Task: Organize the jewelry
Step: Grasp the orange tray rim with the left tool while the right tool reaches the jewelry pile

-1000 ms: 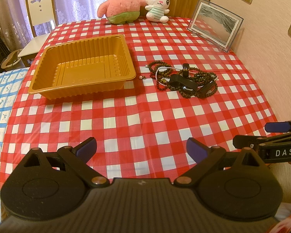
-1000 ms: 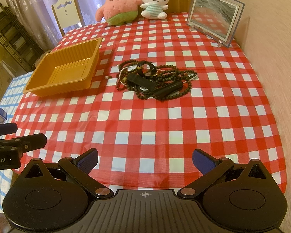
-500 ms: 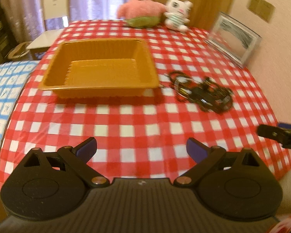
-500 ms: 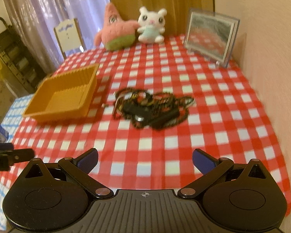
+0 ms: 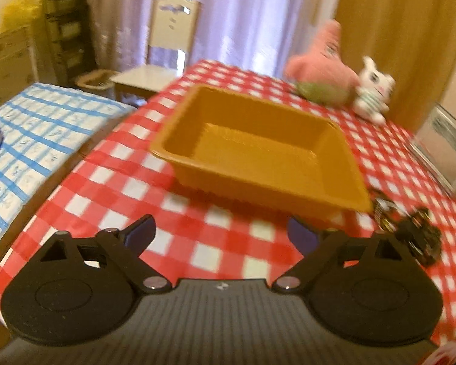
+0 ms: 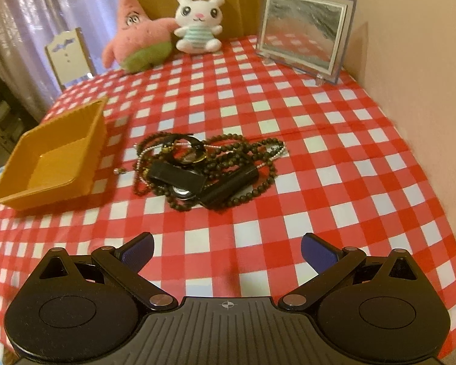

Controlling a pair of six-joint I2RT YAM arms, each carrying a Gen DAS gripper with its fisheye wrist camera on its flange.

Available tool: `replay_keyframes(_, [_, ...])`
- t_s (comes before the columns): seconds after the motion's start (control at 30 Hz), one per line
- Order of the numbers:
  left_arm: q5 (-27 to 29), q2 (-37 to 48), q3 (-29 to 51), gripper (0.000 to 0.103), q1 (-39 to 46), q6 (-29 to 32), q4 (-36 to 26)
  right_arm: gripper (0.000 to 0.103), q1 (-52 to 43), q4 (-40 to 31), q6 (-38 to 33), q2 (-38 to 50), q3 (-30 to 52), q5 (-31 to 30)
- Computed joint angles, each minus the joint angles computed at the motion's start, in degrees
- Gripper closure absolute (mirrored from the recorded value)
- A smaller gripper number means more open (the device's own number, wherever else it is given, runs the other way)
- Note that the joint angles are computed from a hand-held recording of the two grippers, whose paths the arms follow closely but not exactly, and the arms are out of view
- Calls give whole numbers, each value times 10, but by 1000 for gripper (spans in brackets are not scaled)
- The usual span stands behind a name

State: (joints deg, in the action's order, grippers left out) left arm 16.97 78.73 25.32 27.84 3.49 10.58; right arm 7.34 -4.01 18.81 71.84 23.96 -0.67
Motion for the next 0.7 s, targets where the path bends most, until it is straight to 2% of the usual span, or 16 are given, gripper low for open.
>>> replay_keyframes(0.13, [3, 93, 13, 15, 17, -52, 115, 0, 11, 34, 20, 55, 22, 26])
replay_keyframes(0.4, [8, 238, 83, 18, 21, -142, 224, 0, 24, 88, 50, 131, 64, 56])
replay_keyframes(0.47, [7, 269, 99, 28, 19, -161, 244, 0, 28, 89, 53, 149, 76, 60])
replay_keyframes(0.57, [-3, 308, 119, 37, 14, -172, 270, 0, 36, 87, 57, 171, 89, 67])
replay_keyframes(0.7, [-29, 346, 137, 43, 2, -170, 306, 0, 45, 81, 58, 195, 103, 70])
